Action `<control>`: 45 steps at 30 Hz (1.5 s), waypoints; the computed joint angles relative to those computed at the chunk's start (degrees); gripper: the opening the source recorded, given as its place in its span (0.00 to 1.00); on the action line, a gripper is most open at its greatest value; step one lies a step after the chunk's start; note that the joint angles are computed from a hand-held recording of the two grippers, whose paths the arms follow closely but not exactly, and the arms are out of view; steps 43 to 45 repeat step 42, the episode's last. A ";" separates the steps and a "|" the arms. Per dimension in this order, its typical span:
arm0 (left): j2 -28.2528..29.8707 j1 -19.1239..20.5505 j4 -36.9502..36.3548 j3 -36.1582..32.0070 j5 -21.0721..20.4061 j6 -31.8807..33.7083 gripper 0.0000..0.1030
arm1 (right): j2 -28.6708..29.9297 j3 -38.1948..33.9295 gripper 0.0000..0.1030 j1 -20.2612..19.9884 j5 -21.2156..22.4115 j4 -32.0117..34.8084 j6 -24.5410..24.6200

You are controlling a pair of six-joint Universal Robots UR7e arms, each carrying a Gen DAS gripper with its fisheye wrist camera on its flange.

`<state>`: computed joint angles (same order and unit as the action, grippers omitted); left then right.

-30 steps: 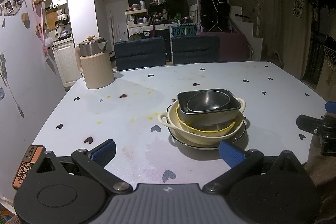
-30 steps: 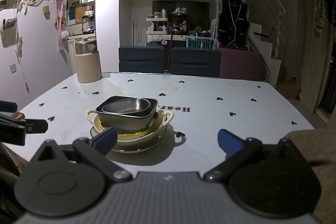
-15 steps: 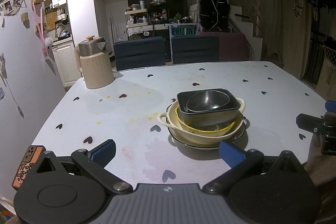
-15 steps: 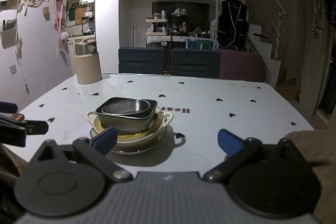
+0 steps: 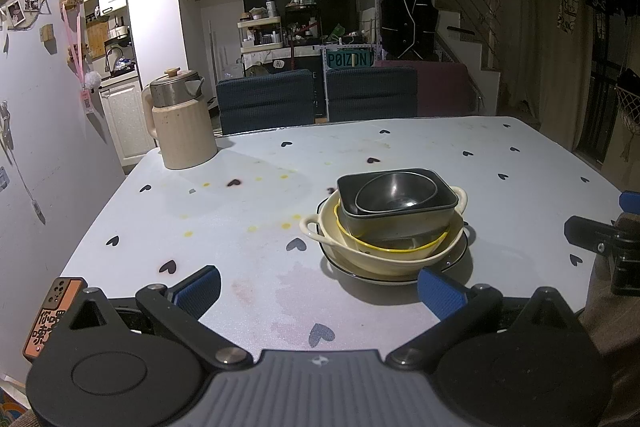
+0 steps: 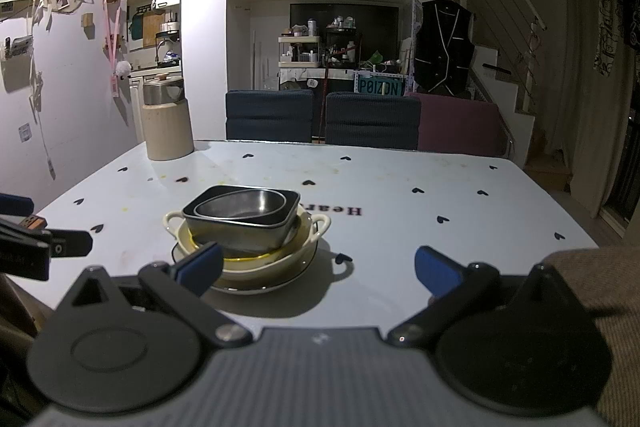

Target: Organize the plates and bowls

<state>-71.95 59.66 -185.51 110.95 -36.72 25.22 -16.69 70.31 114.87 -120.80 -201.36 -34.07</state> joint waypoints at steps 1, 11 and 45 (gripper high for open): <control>0.00 -0.03 0.00 0.02 0.04 -0.03 1.00 | -0.02 0.07 1.00 0.01 -0.01 -0.06 0.00; 0.01 0.00 -0.03 -0.01 0.00 0.02 1.00 | 0.08 -0.04 1.00 0.01 -0.02 -0.06 0.01; 0.48 0.01 -1.00 -0.09 0.49 0.40 1.00 | 0.32 -0.19 1.00 0.03 -0.08 -0.30 0.04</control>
